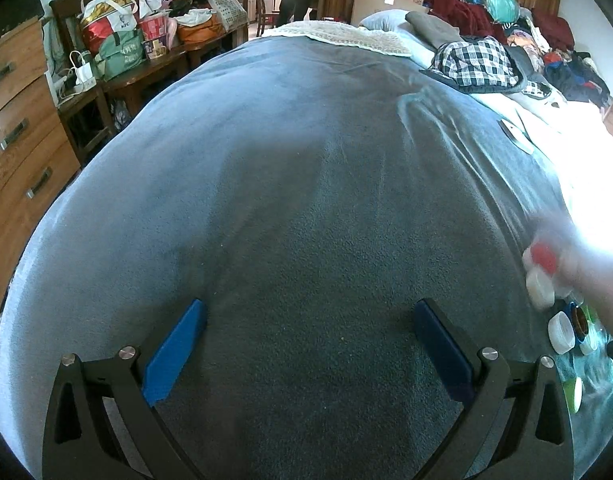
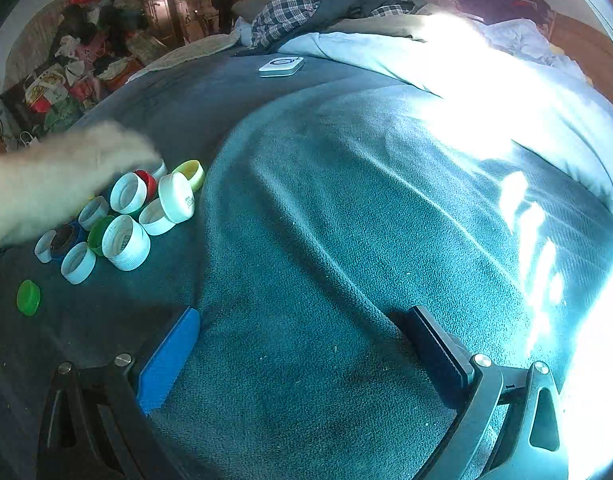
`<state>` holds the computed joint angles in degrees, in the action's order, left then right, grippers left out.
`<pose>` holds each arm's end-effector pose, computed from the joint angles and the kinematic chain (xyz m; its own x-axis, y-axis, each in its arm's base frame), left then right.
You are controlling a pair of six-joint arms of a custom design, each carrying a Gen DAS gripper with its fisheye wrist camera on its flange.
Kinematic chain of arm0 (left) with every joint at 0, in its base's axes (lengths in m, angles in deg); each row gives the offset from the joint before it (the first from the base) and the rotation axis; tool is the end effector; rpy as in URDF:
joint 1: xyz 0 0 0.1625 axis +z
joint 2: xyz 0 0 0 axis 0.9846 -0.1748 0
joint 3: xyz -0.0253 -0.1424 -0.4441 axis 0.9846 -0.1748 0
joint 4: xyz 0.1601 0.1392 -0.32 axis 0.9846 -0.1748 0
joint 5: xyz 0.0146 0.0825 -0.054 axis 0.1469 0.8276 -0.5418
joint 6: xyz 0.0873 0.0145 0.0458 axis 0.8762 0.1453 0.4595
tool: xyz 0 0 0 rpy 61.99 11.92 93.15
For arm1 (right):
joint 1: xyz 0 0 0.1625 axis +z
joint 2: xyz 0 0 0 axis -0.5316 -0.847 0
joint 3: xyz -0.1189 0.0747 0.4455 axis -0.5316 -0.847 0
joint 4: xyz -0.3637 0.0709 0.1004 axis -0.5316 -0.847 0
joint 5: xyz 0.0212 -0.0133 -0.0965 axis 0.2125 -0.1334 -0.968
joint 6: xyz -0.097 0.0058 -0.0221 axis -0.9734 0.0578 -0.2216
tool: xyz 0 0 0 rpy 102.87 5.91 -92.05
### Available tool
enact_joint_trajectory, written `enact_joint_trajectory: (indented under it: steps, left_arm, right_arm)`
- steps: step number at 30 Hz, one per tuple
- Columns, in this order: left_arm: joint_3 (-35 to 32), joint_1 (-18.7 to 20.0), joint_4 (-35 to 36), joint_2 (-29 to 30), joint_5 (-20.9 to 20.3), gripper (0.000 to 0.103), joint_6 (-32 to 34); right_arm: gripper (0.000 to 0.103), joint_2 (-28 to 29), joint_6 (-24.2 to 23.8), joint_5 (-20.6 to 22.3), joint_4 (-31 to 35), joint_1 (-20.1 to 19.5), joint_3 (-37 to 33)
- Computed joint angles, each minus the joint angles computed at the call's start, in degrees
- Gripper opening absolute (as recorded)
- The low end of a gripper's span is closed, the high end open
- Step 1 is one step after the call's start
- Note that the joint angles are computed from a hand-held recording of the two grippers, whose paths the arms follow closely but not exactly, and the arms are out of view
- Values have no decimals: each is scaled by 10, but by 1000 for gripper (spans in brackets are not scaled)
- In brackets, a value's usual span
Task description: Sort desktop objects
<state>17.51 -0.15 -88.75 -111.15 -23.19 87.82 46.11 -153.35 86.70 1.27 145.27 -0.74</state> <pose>0.0398 -0.8415 0.3029 -0.7580 0.1461 -0.6357 0.4620 0.8083 -0.3651 0.3077 -0.5974 0.1013 -0.7022 0.3605 0.6139 -0.1838 0.7413 -0.6455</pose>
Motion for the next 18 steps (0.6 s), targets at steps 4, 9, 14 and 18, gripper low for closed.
enact_joint_trajectory:
  steps: [4, 9, 14, 18]
  left_arm:
    - [-1, 0, 0, 1, 2, 101, 1]
    - [-1, 0, 0, 1, 2, 101, 2]
    - [-2, -1, 0, 3, 2, 101, 1]
    - [-2, 0, 0, 2, 2, 101, 2]
  right_arm:
    - [103, 1, 4, 2, 2, 0, -2]
    - [103, 2, 4, 2, 3, 0, -3]
    - [103, 2, 4, 2, 3, 0, -4]
    - [103, 3, 4, 2, 3, 0, -5]
